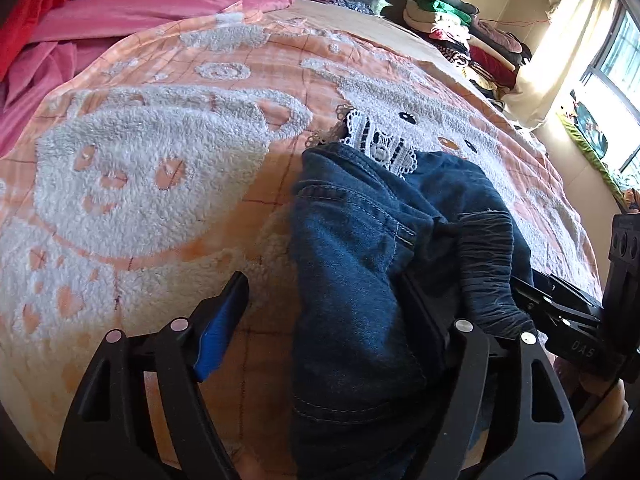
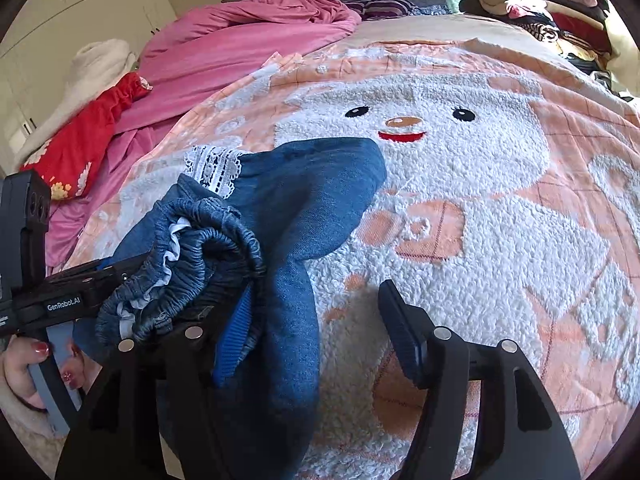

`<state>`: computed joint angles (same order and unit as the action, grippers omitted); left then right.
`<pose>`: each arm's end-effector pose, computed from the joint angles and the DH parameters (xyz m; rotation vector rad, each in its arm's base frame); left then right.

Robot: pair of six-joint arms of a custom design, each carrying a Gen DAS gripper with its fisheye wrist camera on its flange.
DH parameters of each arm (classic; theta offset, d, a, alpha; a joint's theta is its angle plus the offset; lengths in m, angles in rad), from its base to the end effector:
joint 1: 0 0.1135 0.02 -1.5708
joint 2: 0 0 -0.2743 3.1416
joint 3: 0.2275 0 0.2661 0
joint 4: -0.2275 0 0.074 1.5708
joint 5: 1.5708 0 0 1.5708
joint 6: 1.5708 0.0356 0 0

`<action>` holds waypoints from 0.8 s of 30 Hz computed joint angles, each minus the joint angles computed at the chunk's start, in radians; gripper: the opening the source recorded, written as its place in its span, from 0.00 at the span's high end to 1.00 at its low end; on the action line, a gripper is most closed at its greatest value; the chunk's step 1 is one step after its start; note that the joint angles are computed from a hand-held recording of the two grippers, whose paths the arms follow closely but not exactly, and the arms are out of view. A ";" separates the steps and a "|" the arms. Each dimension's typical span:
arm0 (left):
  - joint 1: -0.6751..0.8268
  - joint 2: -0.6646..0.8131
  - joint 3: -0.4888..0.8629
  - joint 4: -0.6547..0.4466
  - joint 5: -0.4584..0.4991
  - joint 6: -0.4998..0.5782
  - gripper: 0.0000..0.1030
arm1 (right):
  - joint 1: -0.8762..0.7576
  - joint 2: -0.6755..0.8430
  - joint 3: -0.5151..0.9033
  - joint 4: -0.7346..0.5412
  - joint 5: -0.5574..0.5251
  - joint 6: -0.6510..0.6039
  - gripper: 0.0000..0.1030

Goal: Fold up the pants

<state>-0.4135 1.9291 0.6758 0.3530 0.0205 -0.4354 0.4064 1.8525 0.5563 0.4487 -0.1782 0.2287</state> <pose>0.2948 -0.1302 0.0570 -0.0185 2.5118 -0.3839 0.2698 0.1230 0.0620 -0.3013 2.4450 0.4998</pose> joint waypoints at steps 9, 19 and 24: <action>-0.031 -0.071 -0.069 0.022 -0.067 -0.007 0.25 | 0.035 -0.063 -0.055 -0.014 0.108 0.021 0.32; -0.100 -0.240 -0.176 -0.009 -0.152 -0.017 0.22 | 0.067 -0.243 -0.169 -0.060 0.182 0.069 0.25; -0.139 -0.343 -0.235 -0.040 -0.184 -0.037 0.18 | 0.129 -0.389 -0.226 -0.106 0.234 0.097 0.18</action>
